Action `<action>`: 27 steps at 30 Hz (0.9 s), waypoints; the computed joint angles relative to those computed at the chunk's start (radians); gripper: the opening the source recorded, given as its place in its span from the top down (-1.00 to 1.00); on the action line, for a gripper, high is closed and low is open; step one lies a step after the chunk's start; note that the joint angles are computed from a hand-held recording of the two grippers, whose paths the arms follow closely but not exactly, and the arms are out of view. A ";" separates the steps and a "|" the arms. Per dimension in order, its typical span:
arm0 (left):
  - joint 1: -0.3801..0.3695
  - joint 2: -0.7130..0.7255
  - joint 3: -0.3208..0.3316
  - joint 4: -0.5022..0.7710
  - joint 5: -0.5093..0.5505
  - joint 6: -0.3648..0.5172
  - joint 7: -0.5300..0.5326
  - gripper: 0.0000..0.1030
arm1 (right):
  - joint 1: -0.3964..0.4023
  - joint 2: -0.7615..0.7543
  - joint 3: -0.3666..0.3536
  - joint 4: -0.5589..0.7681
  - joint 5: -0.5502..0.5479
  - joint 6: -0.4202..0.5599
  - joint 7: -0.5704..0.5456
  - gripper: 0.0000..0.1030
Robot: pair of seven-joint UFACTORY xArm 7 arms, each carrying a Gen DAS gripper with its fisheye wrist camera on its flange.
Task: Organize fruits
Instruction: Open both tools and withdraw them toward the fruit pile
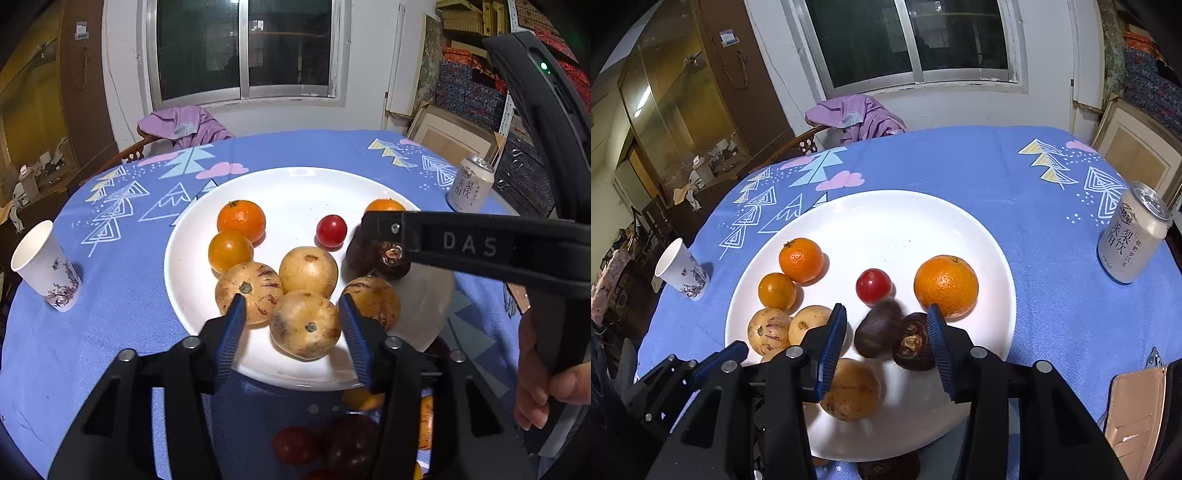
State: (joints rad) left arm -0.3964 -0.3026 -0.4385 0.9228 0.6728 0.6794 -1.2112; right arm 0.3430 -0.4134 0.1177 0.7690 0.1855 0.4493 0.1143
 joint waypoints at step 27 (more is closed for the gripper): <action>-0.035 -0.362 -0.239 -0.119 -0.057 0.289 -0.118 -0.85 | 0.081 -0.919 0.035 -0.531 -0.013 0.183 0.170 -0.72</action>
State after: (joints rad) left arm -0.4310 -0.6648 -0.6776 0.8035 0.6159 0.9688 -1.3290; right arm 0.4244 -1.3327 0.1524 0.2378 0.1723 0.6322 0.2842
